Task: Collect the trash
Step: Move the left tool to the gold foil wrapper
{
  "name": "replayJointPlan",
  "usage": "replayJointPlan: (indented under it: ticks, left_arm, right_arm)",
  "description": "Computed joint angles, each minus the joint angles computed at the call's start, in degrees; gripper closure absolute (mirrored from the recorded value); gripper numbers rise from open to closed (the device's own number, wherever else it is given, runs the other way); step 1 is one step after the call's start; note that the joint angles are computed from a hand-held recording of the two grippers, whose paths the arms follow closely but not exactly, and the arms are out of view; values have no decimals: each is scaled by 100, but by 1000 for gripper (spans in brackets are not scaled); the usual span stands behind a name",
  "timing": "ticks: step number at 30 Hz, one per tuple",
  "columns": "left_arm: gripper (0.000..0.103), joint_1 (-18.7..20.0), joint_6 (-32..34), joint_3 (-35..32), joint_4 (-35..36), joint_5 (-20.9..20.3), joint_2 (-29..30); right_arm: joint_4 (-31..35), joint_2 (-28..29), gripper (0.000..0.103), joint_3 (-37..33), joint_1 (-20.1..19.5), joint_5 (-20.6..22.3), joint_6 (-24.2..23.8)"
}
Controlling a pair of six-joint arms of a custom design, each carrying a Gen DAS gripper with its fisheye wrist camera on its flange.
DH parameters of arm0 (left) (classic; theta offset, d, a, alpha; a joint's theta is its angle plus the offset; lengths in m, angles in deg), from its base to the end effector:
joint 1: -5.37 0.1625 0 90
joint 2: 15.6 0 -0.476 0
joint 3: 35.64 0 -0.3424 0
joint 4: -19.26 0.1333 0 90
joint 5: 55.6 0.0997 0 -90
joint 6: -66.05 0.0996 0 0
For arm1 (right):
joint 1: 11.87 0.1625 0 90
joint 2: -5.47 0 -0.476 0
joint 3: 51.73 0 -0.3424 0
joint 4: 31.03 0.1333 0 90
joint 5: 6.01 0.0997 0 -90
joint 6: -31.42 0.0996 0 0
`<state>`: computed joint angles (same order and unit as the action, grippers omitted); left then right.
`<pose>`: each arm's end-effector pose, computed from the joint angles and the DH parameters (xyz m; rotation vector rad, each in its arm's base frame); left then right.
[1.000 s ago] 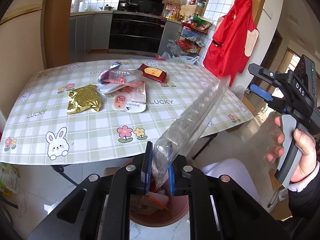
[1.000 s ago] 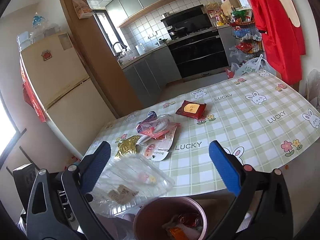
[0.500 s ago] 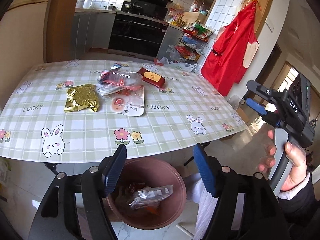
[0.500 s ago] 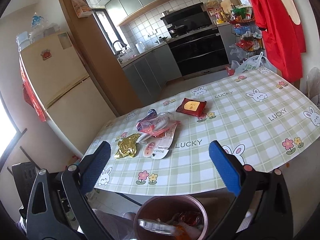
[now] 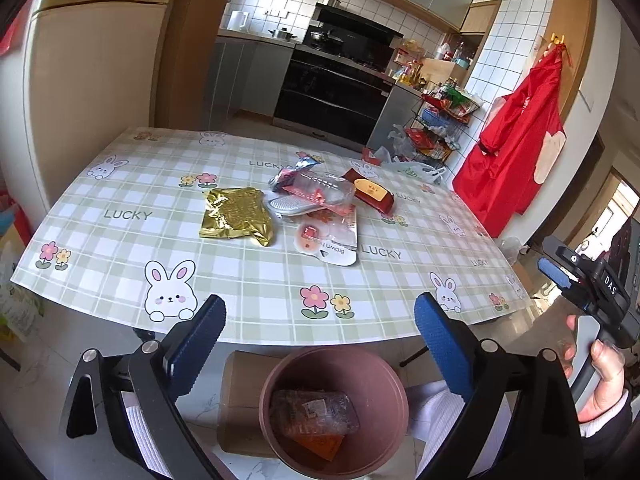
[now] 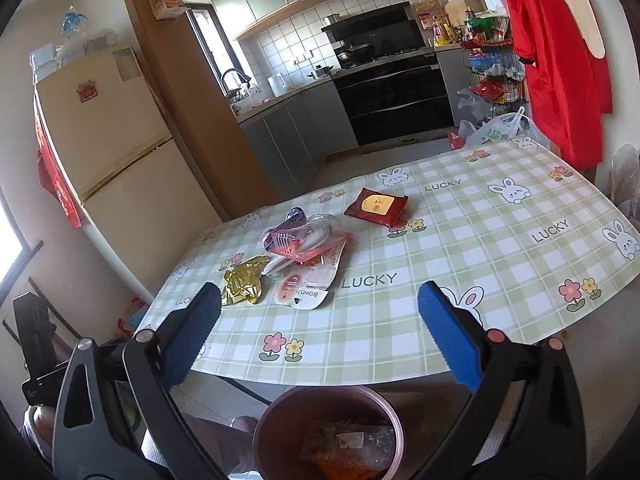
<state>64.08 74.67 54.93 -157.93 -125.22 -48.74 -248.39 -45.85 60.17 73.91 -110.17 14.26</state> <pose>-0.2282 -0.6989 0.1026 0.8248 2.6611 -0.8233 0.0649 -0.6001 0.2894 0.0725 -2.3198 1.4449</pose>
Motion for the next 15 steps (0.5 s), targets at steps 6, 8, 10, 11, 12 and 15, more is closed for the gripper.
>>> replayJointPlan:
  ticks: [6,8,10,11,12,15]
  left_arm:
    - [10,123,64,-400,246,267,140]
    - [10,181,79,-606,397,345,216]
    - [10,237,101,-829,524,422,314]
    - [10,266,115,-970,604,464,375]
    - [10,297,129,-1101,663,495,438]
    - [10,411,168,-1604,902,508,669]
  right_arm:
    - [332,103,6,-229,-72,-63,62]
    - [475,151,6,-325,-106,-98,111]
    - [612,188,6,-414,-142,-116,163]
    - [688,214,6,-473,-155,-133,183]
    - [752,236,6,-528,-166,-144,194]
    - [932,313,6,-700,-203,-169,207]
